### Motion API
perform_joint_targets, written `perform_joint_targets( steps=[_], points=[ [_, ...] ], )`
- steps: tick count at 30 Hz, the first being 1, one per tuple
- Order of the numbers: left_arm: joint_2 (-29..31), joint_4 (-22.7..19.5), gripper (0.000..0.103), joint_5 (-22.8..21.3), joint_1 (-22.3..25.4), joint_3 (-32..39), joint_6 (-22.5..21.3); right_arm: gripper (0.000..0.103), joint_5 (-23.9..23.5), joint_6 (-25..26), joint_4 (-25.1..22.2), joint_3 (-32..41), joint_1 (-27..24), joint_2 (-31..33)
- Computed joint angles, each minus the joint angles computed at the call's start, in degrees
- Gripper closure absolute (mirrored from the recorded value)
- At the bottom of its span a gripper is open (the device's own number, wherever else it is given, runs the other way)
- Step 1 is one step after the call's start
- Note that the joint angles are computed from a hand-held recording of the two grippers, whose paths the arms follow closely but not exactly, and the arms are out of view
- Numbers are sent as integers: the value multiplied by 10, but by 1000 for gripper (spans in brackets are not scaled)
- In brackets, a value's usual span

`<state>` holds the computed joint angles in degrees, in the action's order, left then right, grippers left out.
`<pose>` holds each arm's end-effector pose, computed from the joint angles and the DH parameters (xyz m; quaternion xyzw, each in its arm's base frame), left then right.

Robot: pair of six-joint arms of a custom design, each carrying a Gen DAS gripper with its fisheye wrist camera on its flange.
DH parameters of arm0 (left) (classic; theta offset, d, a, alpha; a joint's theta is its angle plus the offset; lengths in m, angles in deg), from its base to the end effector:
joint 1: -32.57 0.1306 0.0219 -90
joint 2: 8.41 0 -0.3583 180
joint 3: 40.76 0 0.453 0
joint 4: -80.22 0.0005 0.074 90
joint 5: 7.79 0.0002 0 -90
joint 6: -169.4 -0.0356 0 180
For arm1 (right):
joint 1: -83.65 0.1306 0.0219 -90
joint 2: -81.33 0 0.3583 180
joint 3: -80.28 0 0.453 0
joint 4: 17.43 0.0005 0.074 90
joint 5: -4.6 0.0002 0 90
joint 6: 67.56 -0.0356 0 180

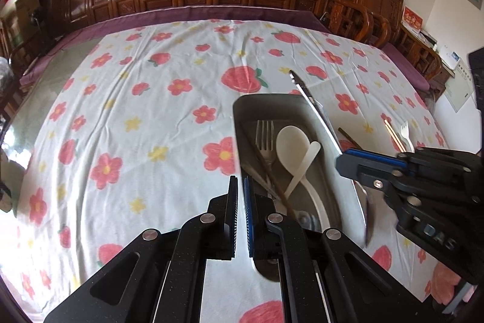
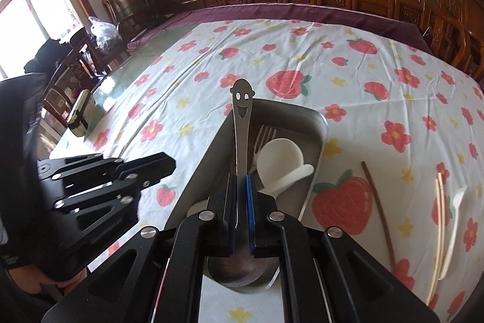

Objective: Organize utensils
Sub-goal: 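Carry the knife into the tray and open the left gripper while the right carries the spoon, then lower the smiley spoon into the tray and open the right gripper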

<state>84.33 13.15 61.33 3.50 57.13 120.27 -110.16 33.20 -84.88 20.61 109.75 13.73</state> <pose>0.4783 -0.2520 0.4344 -0.1418 0.9445 0.0073 0.2963 0.5871 0.3037 0.4326 -0.3514 0.8762 0.2393 0.2268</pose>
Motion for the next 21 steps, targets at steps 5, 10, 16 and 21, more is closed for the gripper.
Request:
perform_joint_targets(
  steps=[5, 10, 16, 21],
  points=[
    [-11, -4, 99, -8, 0, -8, -4, 95, 0, -6, -2, 14, 8, 18],
    [-18, -5, 99, -10, 1, -15, -3, 95, 7, -7, -4, 13, 14, 25],
    [-22, -7, 99, -12, -2, -20, 0, 95, 8, -9, -3, 6, 16, 28],
    [-22, -10, 99, -14, -3, -20, 1, 95, 10, -8, -3, 2, 17, 31]
  ],
)
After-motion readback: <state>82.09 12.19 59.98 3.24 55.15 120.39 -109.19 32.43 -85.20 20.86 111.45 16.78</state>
